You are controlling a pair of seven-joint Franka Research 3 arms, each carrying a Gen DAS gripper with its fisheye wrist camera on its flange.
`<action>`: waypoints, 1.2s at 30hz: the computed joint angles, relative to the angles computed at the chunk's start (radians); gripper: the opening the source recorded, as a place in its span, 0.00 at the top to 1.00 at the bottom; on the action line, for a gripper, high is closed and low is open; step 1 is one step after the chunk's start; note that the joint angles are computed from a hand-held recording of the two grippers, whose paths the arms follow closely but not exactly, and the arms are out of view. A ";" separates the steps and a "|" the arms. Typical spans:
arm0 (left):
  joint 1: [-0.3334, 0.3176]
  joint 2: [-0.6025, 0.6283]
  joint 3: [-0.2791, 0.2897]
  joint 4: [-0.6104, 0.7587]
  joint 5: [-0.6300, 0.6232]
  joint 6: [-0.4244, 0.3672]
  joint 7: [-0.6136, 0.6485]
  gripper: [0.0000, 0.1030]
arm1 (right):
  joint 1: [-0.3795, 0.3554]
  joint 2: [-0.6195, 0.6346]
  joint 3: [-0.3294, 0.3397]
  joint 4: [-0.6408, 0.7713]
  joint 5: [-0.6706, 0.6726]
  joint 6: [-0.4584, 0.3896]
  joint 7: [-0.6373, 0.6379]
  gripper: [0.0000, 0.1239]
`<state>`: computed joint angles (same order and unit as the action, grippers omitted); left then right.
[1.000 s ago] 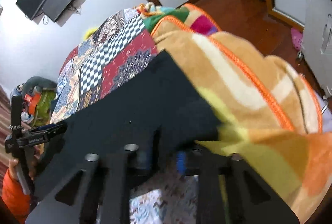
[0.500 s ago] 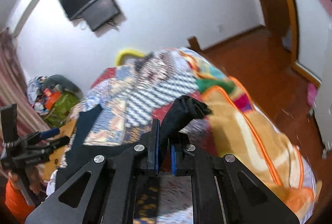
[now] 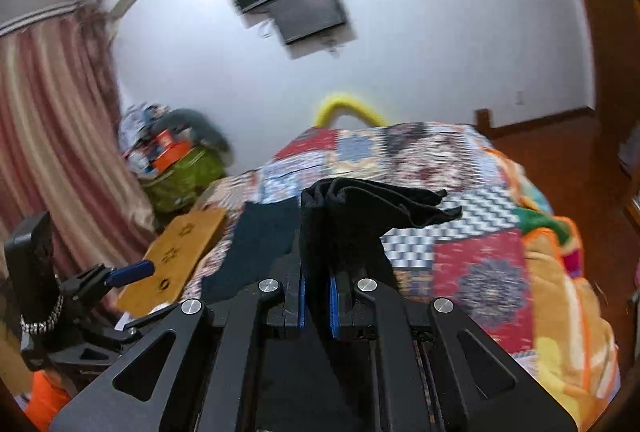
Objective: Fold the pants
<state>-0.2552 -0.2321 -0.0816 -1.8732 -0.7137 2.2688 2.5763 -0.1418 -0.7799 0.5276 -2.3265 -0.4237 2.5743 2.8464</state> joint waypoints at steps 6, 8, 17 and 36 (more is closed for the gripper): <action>0.054 0.002 0.043 -0.007 -0.001 -0.011 -0.019 0.11 | 0.050 0.263 0.035 0.113 -0.028 0.067 -0.049 0.94; 0.073 0.004 0.048 -0.012 0.010 -0.010 -0.029 0.11 | 0.093 0.374 0.032 0.149 -0.040 0.071 -0.073 0.94; 0.131 0.033 0.045 -0.036 0.103 -0.010 -0.097 0.11 | 0.299 0.579 -0.084 0.180 0.037 0.033 -0.201 0.90; 0.069 0.133 -0.054 0.069 0.185 -0.033 -0.181 0.11 | 0.327 0.314 -0.226 0.064 0.064 -0.046 -0.297 0.58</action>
<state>-0.1865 -0.0988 -0.1354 -1.8038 -0.5291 2.2356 2.3948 0.1850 -0.4663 0.3021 -2.2625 -0.3595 2.5284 2.5492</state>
